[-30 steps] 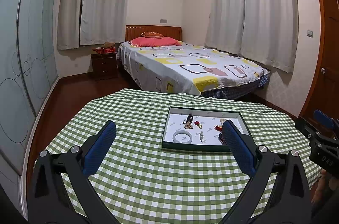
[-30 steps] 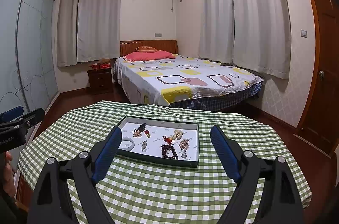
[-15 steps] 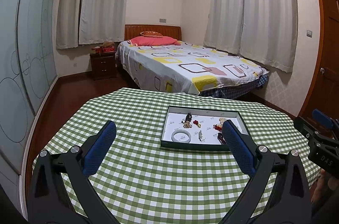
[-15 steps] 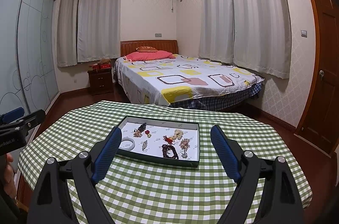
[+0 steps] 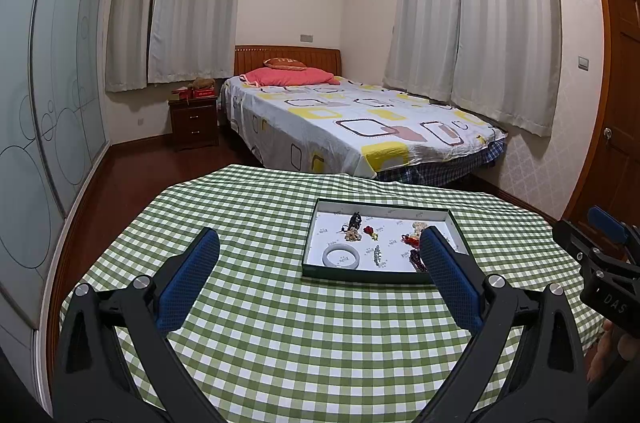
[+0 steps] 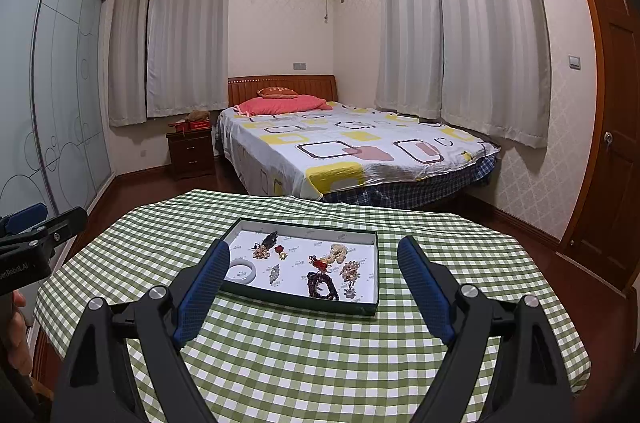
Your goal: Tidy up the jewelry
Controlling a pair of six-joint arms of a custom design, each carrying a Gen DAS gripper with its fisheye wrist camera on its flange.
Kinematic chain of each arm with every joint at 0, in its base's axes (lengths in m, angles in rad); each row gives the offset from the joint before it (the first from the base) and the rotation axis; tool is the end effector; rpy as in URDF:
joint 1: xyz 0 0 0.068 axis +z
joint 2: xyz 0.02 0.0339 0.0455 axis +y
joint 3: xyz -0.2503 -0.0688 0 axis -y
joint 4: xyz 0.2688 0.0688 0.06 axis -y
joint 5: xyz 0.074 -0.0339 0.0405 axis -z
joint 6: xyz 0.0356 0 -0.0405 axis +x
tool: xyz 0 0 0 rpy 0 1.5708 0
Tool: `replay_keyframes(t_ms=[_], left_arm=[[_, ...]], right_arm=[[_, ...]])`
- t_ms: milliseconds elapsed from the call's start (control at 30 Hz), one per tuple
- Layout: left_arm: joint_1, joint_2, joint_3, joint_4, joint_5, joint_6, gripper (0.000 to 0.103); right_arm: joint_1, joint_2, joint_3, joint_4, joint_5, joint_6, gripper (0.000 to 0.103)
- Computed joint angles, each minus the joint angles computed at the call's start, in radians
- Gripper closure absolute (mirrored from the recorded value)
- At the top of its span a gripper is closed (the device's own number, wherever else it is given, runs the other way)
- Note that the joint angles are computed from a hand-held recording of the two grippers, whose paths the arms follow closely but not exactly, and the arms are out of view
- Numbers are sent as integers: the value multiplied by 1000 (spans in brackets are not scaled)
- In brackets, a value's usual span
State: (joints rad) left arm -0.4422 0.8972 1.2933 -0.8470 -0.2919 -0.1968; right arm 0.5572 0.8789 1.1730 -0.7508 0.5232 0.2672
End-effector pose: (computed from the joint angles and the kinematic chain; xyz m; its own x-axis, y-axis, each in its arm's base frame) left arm 0.1725 -0.0703 0.4211 -0.4206 -0.0080 -0.9072 0.0953 0.9940 -0.0530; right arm 0.1743 0.0876 0.3954 -0.3815 0.0318 -0.9238 0.0241 0.9994 0.0244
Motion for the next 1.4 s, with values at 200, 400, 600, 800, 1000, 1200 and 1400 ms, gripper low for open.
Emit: replay_keyframes(t_ms=[200, 400, 600, 800, 1000, 1200, 1400], left_arm=[[1, 0, 1, -1, 2, -1, 5], [2, 2, 3, -2, 3, -1, 5], [0, -1, -2, 3, -1, -2, 5], [-5, -4, -10, 3, -3, -3, 5], [-18, -8, -15, 6, -15, -7, 5], [-14, -12, -16, 11, -6, -12, 5], [-52, -19, -19, 26, -77, -2, 4]], right_arm=[[0, -2, -2, 0, -1, 1, 20], [-5, -2, -2, 2, -5, -3, 20], [-3, -1, 1, -2, -2, -1, 20], [5, 5, 5, -3, 3, 5, 20], [10, 5, 4, -3, 8, 7, 20], [15, 7, 4, -3, 12, 10, 20], [25, 6, 3, -8, 19, 17, 20]])
